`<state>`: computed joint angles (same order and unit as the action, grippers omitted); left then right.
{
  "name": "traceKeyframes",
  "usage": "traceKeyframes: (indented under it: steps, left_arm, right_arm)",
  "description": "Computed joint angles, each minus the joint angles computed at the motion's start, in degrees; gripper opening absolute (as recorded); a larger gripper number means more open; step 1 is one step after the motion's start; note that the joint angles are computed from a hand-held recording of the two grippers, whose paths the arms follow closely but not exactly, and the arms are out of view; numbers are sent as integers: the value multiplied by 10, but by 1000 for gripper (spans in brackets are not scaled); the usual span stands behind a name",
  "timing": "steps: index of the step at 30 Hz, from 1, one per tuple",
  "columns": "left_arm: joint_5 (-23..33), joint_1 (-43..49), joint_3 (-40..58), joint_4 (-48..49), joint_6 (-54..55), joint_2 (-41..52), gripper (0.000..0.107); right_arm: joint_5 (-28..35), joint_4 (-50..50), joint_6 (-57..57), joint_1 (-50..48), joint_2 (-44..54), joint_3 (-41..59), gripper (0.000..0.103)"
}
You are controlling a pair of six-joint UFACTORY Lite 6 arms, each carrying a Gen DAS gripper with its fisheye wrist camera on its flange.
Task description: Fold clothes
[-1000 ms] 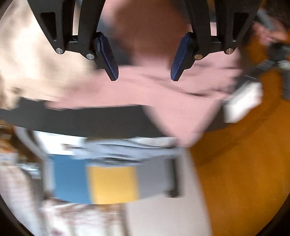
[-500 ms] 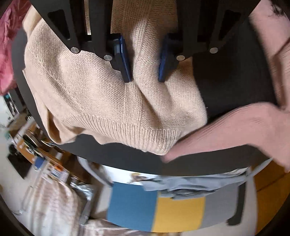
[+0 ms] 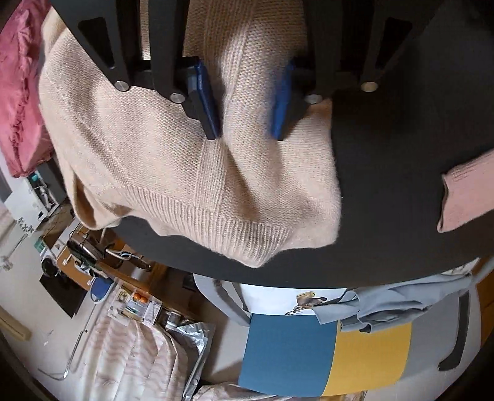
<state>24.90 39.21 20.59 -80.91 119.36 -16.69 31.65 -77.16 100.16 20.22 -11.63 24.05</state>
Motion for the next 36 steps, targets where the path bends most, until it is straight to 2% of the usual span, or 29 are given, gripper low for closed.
traceKeyframes:
  steps: [3, 5, 7, 11, 13, 15, 16, 18, 19, 20, 22, 24, 25, 26, 28, 31, 33, 34, 36]
  left_arm:
    - [25, 15, -26, 44, -8, -41, 11]
    - [74, 51, -16, 84, -39, -34, 10]
    - [140, 98, 15, 123, -80, -6, 9]
    - [271, 181, 93, 179, -158, 57, 9]
    - [311, 208, 122, 193, -177, 70, 9]
    - [343, 229, 150, 204, -190, 86, 9]
    - [355, 237, 163, 209, -194, 95, 9]
    - [371, 256, 181, 210, -189, 112, 2]
    - [375, 265, 186, 212, -184, 118, 2]
    - [380, 274, 191, 214, -179, 123, 2]
    - [402, 289, 196, 231, -163, 135, 5]
    - [410, 296, 179, 254, -148, 123, 13]
    - [415, 298, 168, 262, -139, 115, 17]
    - [419, 299, 153, 265, -128, 102, 18]
    - [427, 299, 115, 266, -109, 61, 19]
    - [388, 255, 49, 242, -89, -37, 22]
    - [352, 209, 18, 237, -101, -100, 22]
    - [351, 191, 16, 247, -116, -117, 22]
    - [386, 170, 35, 274, -147, -121, 23]
  right_arm:
    - [13, 74, 1, 50, -72, -7, 44]
    - [12, 86, 51, 137, -131, -16, 54]
    - [-4, 64, 133, 251, -123, 13, 61]
    - [-142, -90, 286, 365, 27, 139, 74]
    - [-182, -107, 284, 406, 132, 240, 80]
    - [-196, -29, 188, 432, 228, 335, 85]
    - [-191, 27, 128, 441, 267, 373, 85]
    - [-160, 139, 21, 459, 346, 445, 84]
    - [-134, 167, -7, 466, 363, 465, 75]
    - [-111, 171, -11, 473, 381, 483, 47]
    - [-88, 118, 54, 482, 379, 476, 31]
    - [-73, 59, 138, 486, 334, 432, 28]
    - [-60, 37, 172, 487, 300, 402, 24]
    - [-46, 22, 197, 489, 269, 375, 16]
    - [-19, 26, 208, 502, 227, 343, 16]
    - [17, 69, 184, 523, 221, 333, 16]
    - [-5, 78, 201, 524, 228, 324, 17]
    - [-10, 73, 219, 528, 229, 320, 17]
    - [-19, 62, 246, 539, 242, 320, 18]
